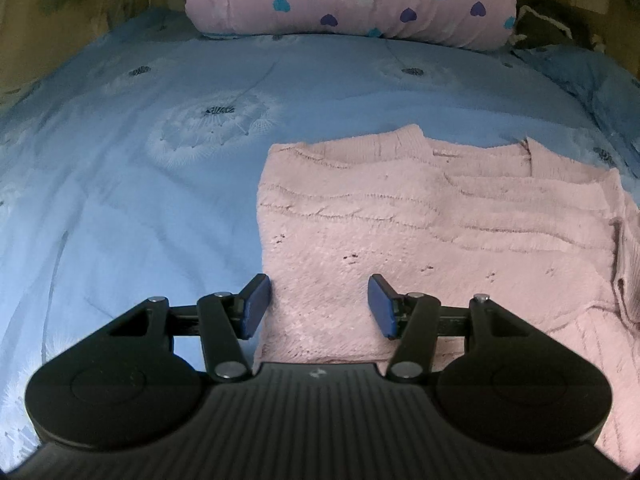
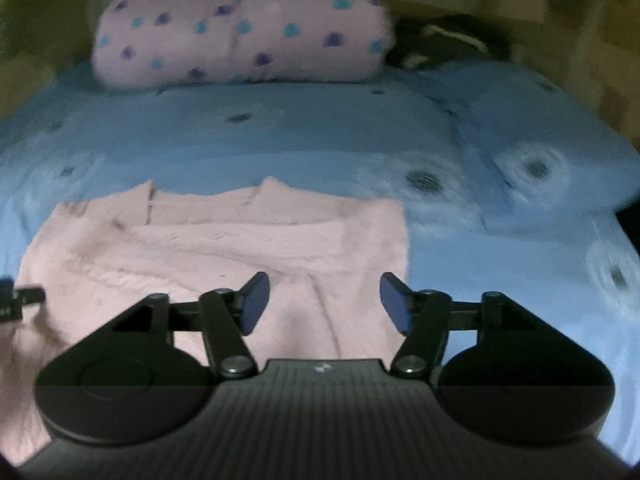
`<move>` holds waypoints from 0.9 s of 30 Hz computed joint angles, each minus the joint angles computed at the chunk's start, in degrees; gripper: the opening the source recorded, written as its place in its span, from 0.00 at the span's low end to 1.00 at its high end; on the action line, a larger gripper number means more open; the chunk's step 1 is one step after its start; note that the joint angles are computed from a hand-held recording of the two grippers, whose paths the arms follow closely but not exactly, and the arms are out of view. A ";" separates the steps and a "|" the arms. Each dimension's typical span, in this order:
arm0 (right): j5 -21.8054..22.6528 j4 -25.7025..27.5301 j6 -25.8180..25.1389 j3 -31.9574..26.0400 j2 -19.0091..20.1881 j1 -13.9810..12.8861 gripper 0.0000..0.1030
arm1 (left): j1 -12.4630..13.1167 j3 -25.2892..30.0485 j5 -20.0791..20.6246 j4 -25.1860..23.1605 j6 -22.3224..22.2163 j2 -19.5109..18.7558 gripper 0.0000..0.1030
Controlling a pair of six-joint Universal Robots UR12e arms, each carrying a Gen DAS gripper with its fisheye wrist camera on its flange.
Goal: Fold small clothes
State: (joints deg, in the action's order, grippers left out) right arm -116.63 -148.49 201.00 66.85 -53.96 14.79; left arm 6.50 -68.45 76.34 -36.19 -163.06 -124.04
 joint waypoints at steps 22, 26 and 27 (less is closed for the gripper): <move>7.69 -3.76 -3.97 -2.66 1.64 -2.51 0.11 | -1.00 3.74 -2.21 9.13 -4.53 -4.40 0.59; 9.90 -0.01 -0.77 -3.38 2.60 -3.77 0.12 | -1.44 4.84 0.21 8.91 -3.39 -5.66 0.59; 11.73 1.03 0.51 -3.18 2.75 -4.29 0.14 | -1.50 4.88 0.38 9.11 -3.01 -5.73 0.59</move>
State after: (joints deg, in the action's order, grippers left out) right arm -104.89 -147.46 201.50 63.67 -51.21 10.51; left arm 5.00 -63.56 76.73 -27.09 -166.07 -129.77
